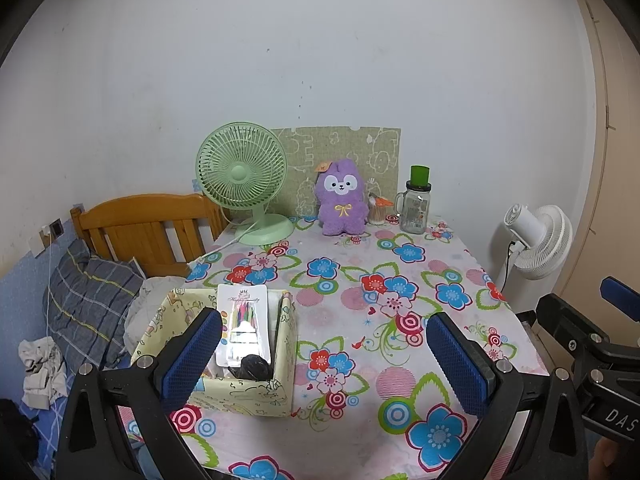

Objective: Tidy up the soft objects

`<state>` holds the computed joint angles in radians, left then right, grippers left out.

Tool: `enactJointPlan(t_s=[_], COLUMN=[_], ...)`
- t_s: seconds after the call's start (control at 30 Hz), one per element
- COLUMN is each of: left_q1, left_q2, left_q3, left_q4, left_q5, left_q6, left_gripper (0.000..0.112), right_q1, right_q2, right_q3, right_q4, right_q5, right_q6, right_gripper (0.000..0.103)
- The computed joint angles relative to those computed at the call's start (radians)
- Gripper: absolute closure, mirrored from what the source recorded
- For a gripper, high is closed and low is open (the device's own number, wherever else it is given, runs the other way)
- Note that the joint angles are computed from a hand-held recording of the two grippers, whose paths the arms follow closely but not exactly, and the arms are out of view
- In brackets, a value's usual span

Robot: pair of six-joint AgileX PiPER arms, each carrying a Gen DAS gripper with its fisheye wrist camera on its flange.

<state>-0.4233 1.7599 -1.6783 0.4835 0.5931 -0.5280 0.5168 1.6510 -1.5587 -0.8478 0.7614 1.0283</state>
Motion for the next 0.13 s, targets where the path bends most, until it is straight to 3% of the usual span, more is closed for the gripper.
enactJointPlan(t_s=[0.13], left_q1=[0.0], left_q2=[0.0], left_q3=[0.001], left_q4=[0.003], left_q5=[-0.003], left_q6=[-0.003], left_gripper=[0.01], right_q1=[-0.002], right_q2=[0.002], right_q3=[-0.003], right_q4=[0.009], right_q5=[-0.001], right_q6=[-0.004], right_gripper=[0.0])
